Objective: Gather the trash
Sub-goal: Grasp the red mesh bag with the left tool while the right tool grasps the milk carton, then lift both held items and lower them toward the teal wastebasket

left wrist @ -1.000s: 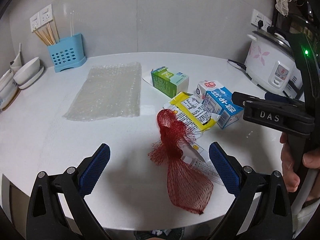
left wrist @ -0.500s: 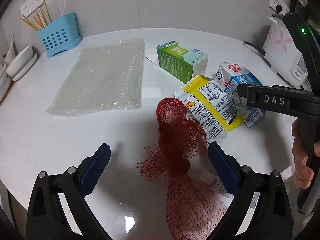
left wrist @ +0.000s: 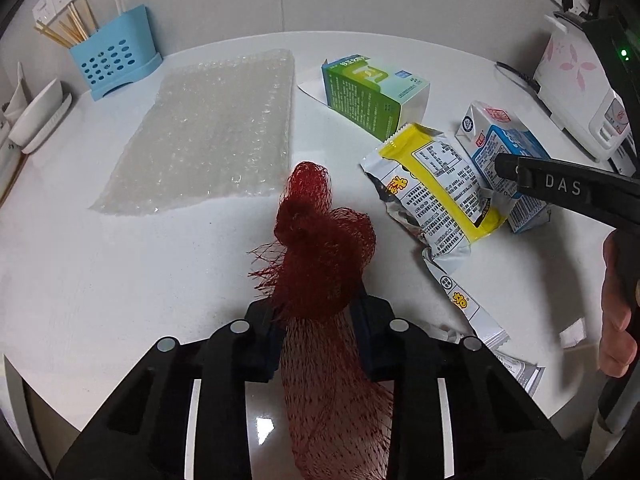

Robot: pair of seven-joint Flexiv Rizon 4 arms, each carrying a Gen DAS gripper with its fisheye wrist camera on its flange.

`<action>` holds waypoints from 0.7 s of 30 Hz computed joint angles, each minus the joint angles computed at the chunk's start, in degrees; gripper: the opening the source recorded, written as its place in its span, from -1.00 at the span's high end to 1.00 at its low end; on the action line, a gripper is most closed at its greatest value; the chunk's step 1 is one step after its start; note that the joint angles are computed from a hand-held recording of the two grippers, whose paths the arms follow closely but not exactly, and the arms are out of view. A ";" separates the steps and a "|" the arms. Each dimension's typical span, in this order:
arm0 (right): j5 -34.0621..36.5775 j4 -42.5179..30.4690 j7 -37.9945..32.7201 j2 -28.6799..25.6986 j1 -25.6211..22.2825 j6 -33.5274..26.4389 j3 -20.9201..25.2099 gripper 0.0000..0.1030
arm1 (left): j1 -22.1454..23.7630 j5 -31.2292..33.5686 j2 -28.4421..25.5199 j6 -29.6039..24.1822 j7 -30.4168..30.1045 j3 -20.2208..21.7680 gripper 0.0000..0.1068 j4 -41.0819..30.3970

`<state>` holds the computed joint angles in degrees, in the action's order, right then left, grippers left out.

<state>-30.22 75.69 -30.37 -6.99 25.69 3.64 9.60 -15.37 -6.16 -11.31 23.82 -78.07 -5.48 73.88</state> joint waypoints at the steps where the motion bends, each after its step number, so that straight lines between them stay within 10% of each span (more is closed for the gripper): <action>1: -0.18 0.06 0.12 0.06 0.02 -0.11 -0.01 -0.25 | 0.05 -0.19 0.08 0.12 0.20 -0.04 0.53 0.05; 21: -4.78 0.73 3.63 3.36 1.99 -1.48 2.11 -0.21 | 1.17 -2.01 5.86 4.33 2.46 0.32 0.63 3.49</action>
